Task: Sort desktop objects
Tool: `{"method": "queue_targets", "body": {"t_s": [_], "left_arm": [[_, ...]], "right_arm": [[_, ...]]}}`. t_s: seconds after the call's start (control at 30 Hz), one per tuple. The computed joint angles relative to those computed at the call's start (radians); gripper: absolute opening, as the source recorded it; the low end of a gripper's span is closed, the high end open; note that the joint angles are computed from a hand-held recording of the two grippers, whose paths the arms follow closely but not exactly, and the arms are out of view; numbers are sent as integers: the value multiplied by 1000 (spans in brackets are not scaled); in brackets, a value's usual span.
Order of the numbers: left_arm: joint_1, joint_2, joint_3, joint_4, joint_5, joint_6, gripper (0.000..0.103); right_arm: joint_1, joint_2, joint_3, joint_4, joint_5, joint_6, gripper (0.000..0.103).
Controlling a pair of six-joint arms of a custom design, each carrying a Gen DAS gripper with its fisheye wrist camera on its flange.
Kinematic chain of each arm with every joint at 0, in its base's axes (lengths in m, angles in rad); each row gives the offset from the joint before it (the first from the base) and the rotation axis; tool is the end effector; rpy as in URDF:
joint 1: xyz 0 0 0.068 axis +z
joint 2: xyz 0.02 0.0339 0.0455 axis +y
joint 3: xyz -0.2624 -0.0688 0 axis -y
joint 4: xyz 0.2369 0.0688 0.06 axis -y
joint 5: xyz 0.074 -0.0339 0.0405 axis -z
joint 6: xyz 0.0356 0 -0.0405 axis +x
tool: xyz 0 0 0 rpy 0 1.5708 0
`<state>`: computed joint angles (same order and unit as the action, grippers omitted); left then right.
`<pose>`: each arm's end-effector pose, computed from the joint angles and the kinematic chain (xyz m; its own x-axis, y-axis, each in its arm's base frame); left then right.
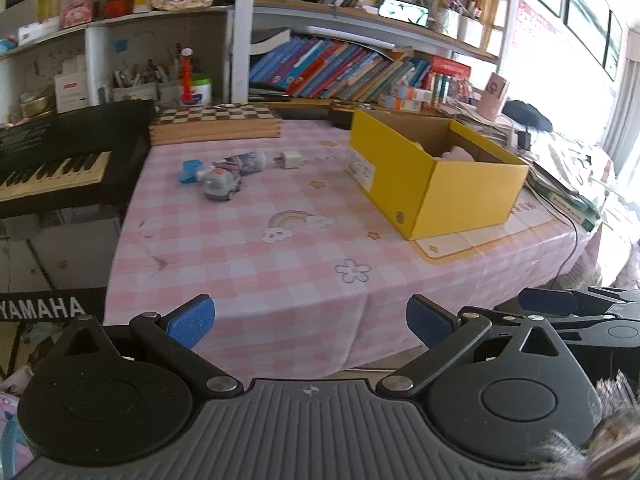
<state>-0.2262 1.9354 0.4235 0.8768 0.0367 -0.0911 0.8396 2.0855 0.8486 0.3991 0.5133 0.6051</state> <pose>0.2683 -0.0631 0.0607 -0.5988 0.0445 -0.7997 0.1993 0.9753 -0.0949 0.2492 0.2517 0.0597 -0.6522 0.0150 -0.7579 -0.0706 0.9943 0.0805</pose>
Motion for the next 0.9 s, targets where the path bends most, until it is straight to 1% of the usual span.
{"method": "queue_targets", "body": {"t_s": [0.5,0.9], "left_arm": [[151,-48,-70,41,-7,-28,103],[178,-27,-31,31,-2,-20,103]], "right_arm": [[25,85,202,-48,-96,-159,77],[3,134,284,-56,-130,-202,78]]}}
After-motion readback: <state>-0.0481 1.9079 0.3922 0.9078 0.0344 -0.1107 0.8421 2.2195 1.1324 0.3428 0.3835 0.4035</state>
